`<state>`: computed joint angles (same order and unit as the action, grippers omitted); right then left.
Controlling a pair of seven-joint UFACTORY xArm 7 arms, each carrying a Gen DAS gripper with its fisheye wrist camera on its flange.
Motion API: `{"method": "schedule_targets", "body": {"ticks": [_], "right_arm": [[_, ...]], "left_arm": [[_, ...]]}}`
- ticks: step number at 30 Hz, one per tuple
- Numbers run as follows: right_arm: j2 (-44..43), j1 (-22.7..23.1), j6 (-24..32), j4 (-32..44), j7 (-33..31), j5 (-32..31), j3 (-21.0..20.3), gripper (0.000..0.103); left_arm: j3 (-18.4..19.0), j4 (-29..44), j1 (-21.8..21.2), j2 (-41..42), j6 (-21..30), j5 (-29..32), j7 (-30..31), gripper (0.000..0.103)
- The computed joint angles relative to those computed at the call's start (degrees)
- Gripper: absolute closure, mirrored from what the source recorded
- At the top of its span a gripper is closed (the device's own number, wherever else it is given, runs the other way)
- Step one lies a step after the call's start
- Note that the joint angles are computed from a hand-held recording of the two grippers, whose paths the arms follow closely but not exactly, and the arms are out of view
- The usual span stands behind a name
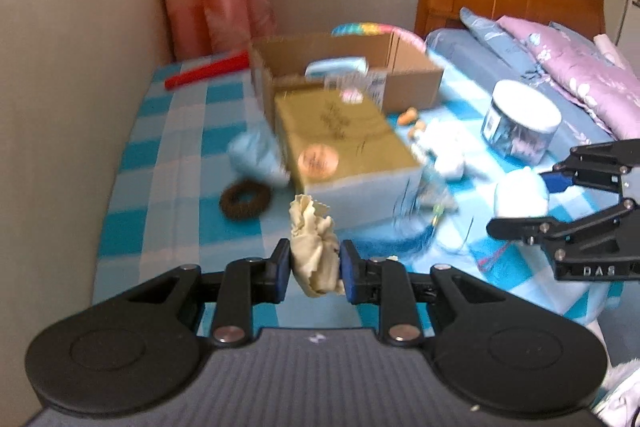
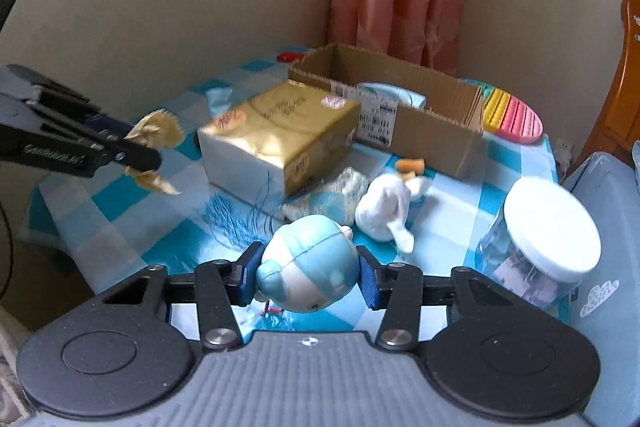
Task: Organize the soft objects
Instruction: 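Carry the tan cloth into the cardboard box and open the left gripper while the right holds the doll, then lower the plush doll into the cardboard box and open the right gripper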
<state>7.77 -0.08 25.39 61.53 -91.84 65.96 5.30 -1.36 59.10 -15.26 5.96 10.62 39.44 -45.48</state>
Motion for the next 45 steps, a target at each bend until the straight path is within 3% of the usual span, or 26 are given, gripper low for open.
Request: {"method": "schedule_targets", "body": {"ticks": [4, 12, 19, 22, 23, 24, 28, 32, 37, 42, 45], "right_arm": [[-0.35, -0.25, 0.92, 1.21, -0.90, 0.52, -0.05, 0.050], [0.53, -0.75, 2.58, 4.60, -1.76, 1.16, -0.38, 0.050], [2.33, -1.39, 2.05, 7.36, 0.28, -0.08, 0.12, 0.050], [3.22, -1.67, 1.51, 8.63, 0.98, -0.61, 0.50, 0.050], [3.37, -1.82, 1.60, 8.97, 1.33, -0.81, 0.63, 0.050], [3.59, -1.96, 1.64, 9.45, 1.58, -0.98, 0.75, 0.050], [4.58, -2.22, 1.12, 11.22, 1.88, -1.33, 1.40, 0.050], [6.64, -2.28, 0.17, 14.11, 3.85, -3.03, 2.18, 0.050], [10.72, -2.54, -0.91, 20.11, 8.75, -7.37, 3.38, 0.050], [17.07, -1.72, -0.82, 29.41, 19.34, -17.22, 3.37, 0.050], [22.10, 0.00, -0.38, 36.65, 26.94, -24.30, 2.17, 0.050]], "left_arm": [[0.21, 5.30, -0.13, 2.59, 0.05, 0.18, 2.40, 0.079], [-0.03, 24.15, 0.10, 14.67, 2.56, -11.96, 18.40, 0.079], [1.61, 50.50, -0.91, 31.49, 14.04, -21.25, 28.53, 0.078], [3.56, 57.41, -1.74, 36.52, 16.10, -23.56, 28.95, 0.067], [3.92, 58.91, -1.78, 37.60, 16.95, -24.07, 29.23, 0.052], [4.24, 59.09, -1.84, 37.86, 17.15, -24.53, 29.07, 0.035], [6.59, 50.65, -2.88, 33.44, 11.65, -24.40, 24.84, 0.022], [10.38, 38.21, -6.31, 25.51, 6.47, -19.88, 19.00, 0.008], [16.06, 26.01, -12.07, 17.70, 3.18, -9.15, 7.11, 0.008], [16.13, 16.34, -12.92, 11.00, 1.39, -2.18, -2.78, 0.007], [17.89, 13.21, -14.67, 8.48, 1.58, 5.03, -11.71, 0.003]]}}
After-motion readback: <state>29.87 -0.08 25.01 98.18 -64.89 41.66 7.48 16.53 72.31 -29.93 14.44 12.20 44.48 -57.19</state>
